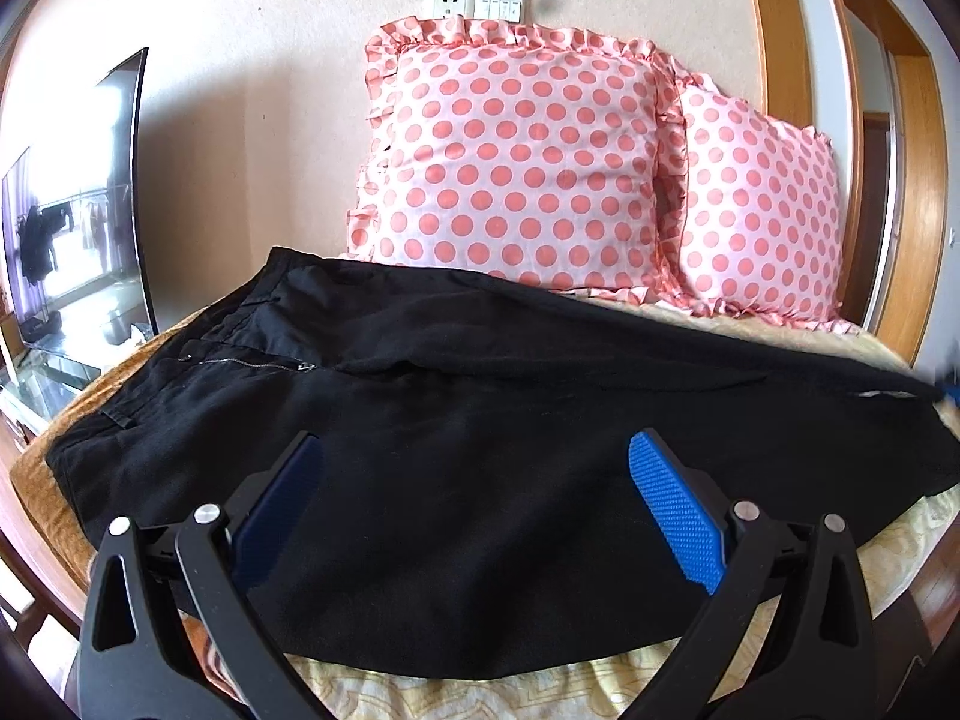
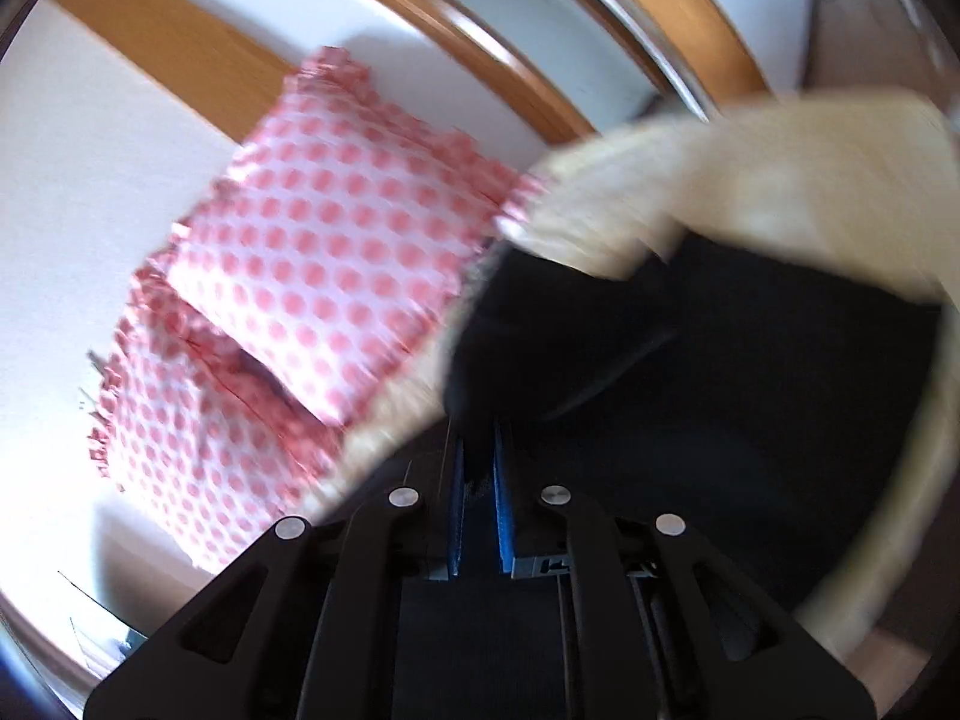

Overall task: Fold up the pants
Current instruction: 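Grasp the edge of the black pants with the right tool and lift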

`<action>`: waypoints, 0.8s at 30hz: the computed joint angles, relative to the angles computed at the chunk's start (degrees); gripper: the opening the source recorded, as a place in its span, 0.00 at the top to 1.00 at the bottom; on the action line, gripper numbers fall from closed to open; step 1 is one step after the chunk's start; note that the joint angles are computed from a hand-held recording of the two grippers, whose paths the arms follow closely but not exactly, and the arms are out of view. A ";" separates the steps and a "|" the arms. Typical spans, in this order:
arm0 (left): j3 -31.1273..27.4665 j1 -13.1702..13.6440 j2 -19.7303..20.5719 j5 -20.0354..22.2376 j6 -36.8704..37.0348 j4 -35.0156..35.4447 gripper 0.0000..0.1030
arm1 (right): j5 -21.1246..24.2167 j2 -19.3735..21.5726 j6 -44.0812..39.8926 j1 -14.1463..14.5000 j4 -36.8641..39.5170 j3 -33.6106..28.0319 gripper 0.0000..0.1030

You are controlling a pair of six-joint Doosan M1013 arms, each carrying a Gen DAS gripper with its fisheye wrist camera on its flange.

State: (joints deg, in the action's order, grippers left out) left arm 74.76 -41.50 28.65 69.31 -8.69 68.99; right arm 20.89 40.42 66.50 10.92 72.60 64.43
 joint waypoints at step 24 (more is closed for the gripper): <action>-0.69 0.58 -0.07 -0.42 -1.02 -0.77 0.02 | 0.04 1.51 -3.37 -2.08 12.02 0.15 0.97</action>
